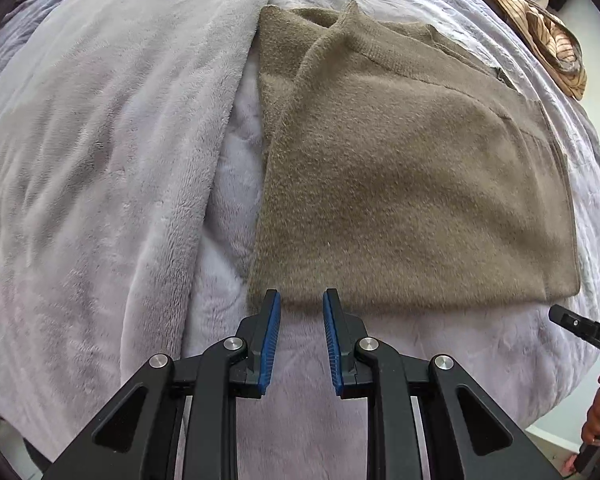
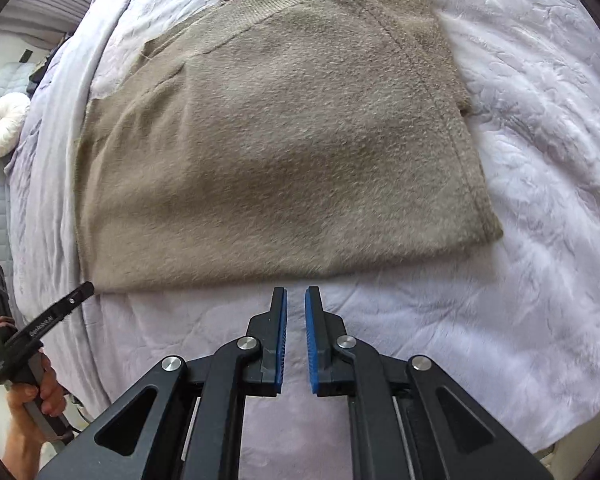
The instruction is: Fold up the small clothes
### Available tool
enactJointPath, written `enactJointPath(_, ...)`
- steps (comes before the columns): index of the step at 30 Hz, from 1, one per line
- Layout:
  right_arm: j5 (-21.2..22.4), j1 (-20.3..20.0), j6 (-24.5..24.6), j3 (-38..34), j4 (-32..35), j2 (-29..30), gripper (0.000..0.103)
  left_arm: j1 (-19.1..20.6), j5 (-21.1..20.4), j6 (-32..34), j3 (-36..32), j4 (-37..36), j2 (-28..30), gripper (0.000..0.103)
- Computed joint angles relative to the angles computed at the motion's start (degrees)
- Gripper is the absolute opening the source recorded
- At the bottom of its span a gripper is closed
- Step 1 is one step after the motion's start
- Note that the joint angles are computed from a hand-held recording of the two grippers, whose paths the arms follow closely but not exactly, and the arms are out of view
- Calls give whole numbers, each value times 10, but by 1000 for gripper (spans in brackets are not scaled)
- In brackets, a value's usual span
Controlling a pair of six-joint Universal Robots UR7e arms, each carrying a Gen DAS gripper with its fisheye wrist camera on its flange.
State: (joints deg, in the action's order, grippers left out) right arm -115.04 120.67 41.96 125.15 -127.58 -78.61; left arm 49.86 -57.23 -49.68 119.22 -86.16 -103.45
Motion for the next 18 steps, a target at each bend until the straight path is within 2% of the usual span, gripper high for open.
enactJointPath(7,9,23,6,-34,6,25,10,-9,-7,-13,-9,41,-16,24)
enactJointPath(8,10,25,4,-37,6,28,10,-10,-5,-11,-8,42,-21,26)
enactJointPath(9,12,27,1,-42,3,35,10,-13,-4,-14,-6,46,-28,59)
enactJointPath(10,15,28,-2,-47,1,40,10,-15,3,-23,-7,53,-33,100)
enactJointPath(12,23,32,-10,-60,-5,57,10,-32,30,-40,-4,67,-50,103)
enactJointPath(16,40,37,-37,-90,-23,97,11,-30,42,-38,-12,81,-60,103)
enactJointPath(18,48,38,-55,-116,-31,129,17,-24,54,-42,-19,92,-62,103)
